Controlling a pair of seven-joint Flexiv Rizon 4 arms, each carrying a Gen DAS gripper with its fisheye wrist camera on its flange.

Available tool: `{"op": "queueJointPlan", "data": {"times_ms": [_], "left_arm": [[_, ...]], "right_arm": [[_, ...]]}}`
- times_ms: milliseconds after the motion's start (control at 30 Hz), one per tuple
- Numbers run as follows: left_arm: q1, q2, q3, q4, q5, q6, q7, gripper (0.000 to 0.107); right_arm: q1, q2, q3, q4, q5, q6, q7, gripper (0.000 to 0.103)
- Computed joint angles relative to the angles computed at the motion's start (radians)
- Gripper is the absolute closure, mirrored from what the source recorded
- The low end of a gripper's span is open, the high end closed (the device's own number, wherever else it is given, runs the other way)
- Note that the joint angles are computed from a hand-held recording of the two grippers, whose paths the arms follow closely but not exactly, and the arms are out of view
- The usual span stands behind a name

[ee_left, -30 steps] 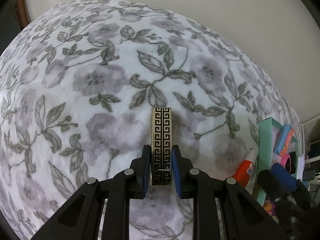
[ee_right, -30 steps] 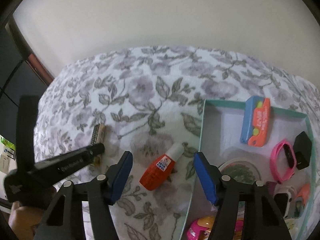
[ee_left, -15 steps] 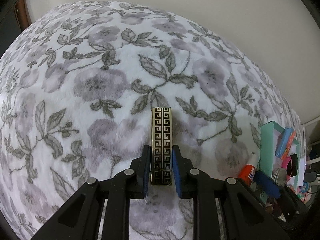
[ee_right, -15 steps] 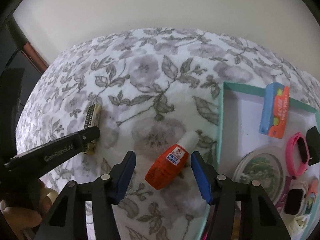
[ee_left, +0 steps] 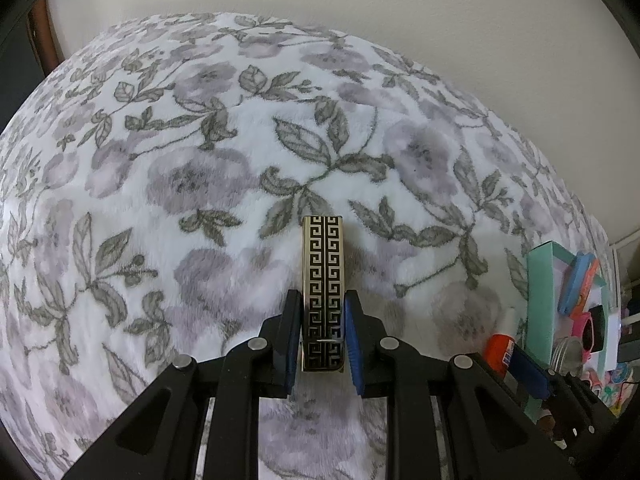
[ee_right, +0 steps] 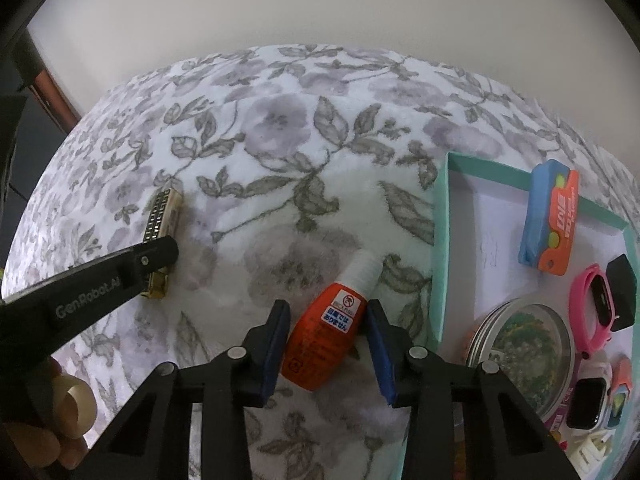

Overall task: Organize rigid objects
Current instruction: 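Grasp the red glue bottle with the right gripper and lift it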

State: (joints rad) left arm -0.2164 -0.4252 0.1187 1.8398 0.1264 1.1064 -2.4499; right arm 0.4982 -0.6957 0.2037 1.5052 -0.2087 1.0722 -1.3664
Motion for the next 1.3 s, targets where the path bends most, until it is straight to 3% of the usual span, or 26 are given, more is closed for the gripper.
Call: {"op": "queueJointPlan", "data": {"times_ms": [567,1133,1300], "left_arm": [[-0.022,-0.047,0.019,-0.114,0.092,-0.106,0.008,0.084],[0.021,-0.029,-0.018,-0.048,-0.018,0.036,0.052,0.085],[-0.007,-0.011,0.014,-0.052,-0.004,0.055,0.026,0.085]], "right_arm": [[0.009,0.008,-0.011,0.023,-0.025,0.017,-0.029,0.063],[-0.046,0.009,0.075,-0.007,0.093,-0.007,-0.140,0.069],[-0.070,0.023,0.095,-0.011,0.151,0.016,-0.168,0.070]]}}
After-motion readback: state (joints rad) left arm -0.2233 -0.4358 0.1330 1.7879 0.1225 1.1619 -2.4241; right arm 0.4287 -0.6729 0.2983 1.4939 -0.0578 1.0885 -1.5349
